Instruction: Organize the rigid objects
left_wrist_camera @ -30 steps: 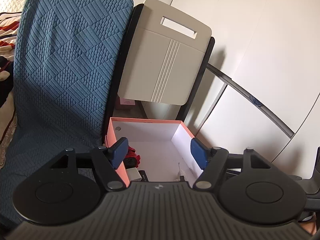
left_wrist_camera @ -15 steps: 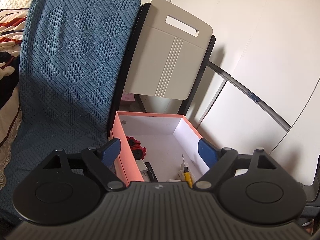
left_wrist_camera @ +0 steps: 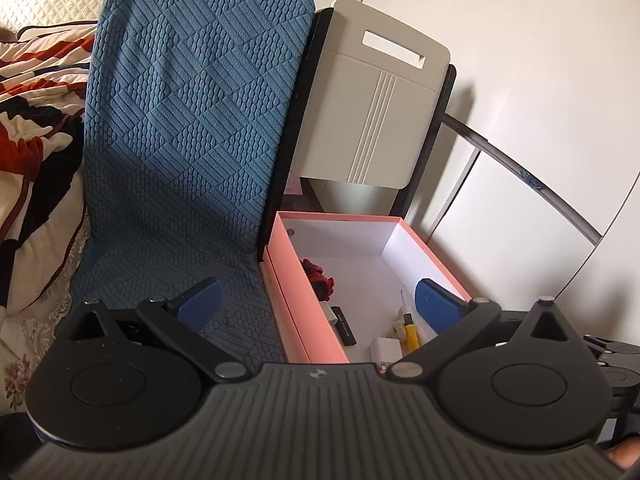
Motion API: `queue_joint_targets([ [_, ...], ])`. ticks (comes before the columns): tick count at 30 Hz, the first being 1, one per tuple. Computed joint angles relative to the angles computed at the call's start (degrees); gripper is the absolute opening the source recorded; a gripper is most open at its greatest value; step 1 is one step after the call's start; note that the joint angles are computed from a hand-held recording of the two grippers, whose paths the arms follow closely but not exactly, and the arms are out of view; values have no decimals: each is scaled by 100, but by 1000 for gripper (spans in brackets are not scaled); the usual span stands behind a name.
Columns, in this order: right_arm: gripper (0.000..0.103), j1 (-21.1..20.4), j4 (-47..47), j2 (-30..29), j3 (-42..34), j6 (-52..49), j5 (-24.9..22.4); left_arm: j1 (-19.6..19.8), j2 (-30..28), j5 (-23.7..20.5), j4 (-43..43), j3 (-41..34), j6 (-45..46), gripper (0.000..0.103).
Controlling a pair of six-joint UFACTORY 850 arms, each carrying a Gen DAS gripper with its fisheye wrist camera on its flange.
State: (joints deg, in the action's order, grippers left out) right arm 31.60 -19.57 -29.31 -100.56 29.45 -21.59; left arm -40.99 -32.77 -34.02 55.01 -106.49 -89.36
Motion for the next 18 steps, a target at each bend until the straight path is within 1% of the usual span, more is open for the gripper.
queue_joint_targets([
  [3,94,6,-86,76,83,108,73,-26,28,-27,3,47,-12,103],
  [4,96,2,-77,93,96,118,92,-34,26,-36,-2,43,1,103],
  [5,101,1,-49,113,116,122,119,-39,24,-51,-3,36,18,103],
  [6,103,-10,14,140,157,77,182,-49,4,-81,5,2,31,103],
  [7,103,-20,81,162,185,6,229,-57,-11,-113,4,-24,43,103],
  [9,103,-13,-165,189,225,212,271,-68,-39,-161,2,-72,56,103],
  [15,103,-47,-321,233,295,438,261,-110,-158,-297,-183,-273,282,103],
  [18,103,-52,-509,254,335,649,273,-103,-180,-238,-358,-324,369,103],
])
